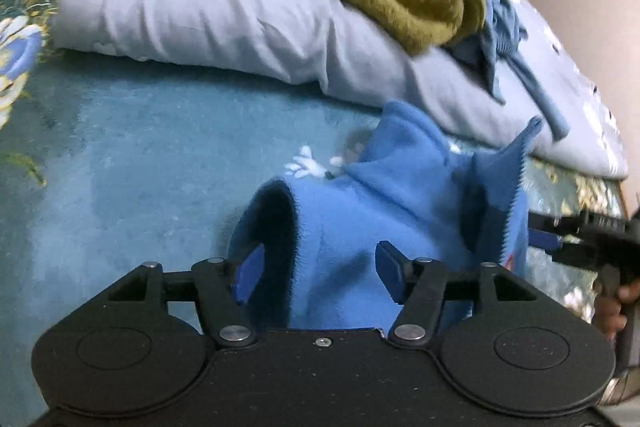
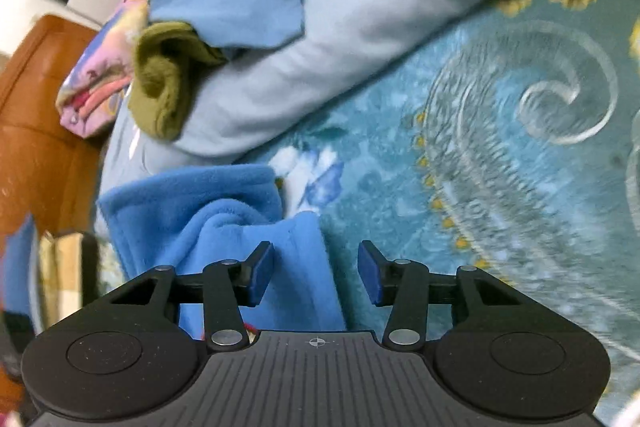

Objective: Fold clothes
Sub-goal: 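Grasp the jacket hem with the left gripper while the right gripper grasps the other hem, then lift the hem with both grippers and fold it over toward the collar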

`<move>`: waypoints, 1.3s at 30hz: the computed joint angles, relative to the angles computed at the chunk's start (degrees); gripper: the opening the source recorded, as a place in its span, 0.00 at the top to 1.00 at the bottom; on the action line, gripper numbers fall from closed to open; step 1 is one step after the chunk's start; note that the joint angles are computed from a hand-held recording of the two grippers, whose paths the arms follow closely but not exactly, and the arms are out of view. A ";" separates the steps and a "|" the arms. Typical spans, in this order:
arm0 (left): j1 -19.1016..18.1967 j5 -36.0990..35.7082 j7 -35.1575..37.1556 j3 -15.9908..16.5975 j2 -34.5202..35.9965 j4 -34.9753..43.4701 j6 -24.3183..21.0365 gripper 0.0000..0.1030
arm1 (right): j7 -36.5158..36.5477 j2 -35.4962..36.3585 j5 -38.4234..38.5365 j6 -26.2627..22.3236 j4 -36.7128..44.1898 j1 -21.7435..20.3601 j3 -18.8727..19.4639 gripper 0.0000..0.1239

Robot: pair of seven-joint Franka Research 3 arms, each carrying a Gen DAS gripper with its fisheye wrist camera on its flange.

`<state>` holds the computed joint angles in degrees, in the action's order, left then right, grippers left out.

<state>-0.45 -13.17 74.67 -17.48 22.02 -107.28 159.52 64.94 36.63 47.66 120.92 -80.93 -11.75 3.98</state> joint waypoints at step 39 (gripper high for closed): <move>5.40 -2.24 -0.91 -3.49 -3.88 -5.18 9.33 0.61 | -1.06 -8.57 0.11 16.16 -10.40 2.38 -1.04 0.67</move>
<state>4.95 -15.41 73.76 -20.97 18.14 -112.46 168.86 63.88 28.06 47.77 137.08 -91.33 -9.37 2.94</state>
